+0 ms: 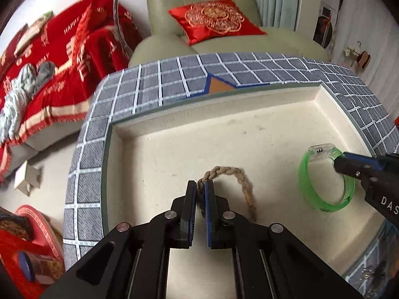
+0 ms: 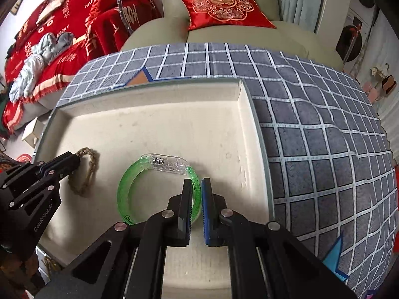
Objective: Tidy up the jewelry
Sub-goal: 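Carry both bracelets into the cream tray and open both tools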
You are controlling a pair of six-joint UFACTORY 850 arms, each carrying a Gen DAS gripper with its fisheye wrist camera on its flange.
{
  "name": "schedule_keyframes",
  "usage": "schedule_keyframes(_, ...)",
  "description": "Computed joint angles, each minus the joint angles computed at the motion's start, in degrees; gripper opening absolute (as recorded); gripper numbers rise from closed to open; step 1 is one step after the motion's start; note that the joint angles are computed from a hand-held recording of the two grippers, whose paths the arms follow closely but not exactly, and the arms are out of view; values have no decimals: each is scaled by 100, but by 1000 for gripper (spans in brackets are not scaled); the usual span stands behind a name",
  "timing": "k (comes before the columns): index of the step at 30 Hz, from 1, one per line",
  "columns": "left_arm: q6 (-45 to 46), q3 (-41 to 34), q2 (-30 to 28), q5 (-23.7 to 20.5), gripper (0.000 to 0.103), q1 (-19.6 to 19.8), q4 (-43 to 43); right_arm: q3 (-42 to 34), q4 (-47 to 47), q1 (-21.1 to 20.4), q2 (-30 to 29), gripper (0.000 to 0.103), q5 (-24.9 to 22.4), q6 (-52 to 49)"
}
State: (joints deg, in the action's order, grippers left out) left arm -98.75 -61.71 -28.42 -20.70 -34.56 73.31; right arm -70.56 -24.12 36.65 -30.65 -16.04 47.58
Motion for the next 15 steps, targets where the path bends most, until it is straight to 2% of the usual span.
schedule_keyframes(3, 129, -57, -55, -250, 23, -85, -20, -5, -162, 14, -2, 9, 9, 104)
schedule_keyframes(5, 259, -114, -95, -386, 23, -123, -92, -65, 152, 7, -33, 13, -8, -225)
schedule_keyframes(6, 281, -124, -101, -433, 23, -139, -114, -30, 290, 0, 1, 22, 61, -335)
schedule_keyframes(8, 200, -99, -83, -406, 23, -132, -82, 92, 224, -4, 123, 55, 258, -188)
schedule_keyframes(9, 129, -71, -61, -364, 23, -118, -57, 207, 38, -5, 246, 59, 391, 51)
schedule_keyframes(15, -102, 19, 19, -204, 23, -59, 50, 751, -243, -30, 869, 61, 879, 595)
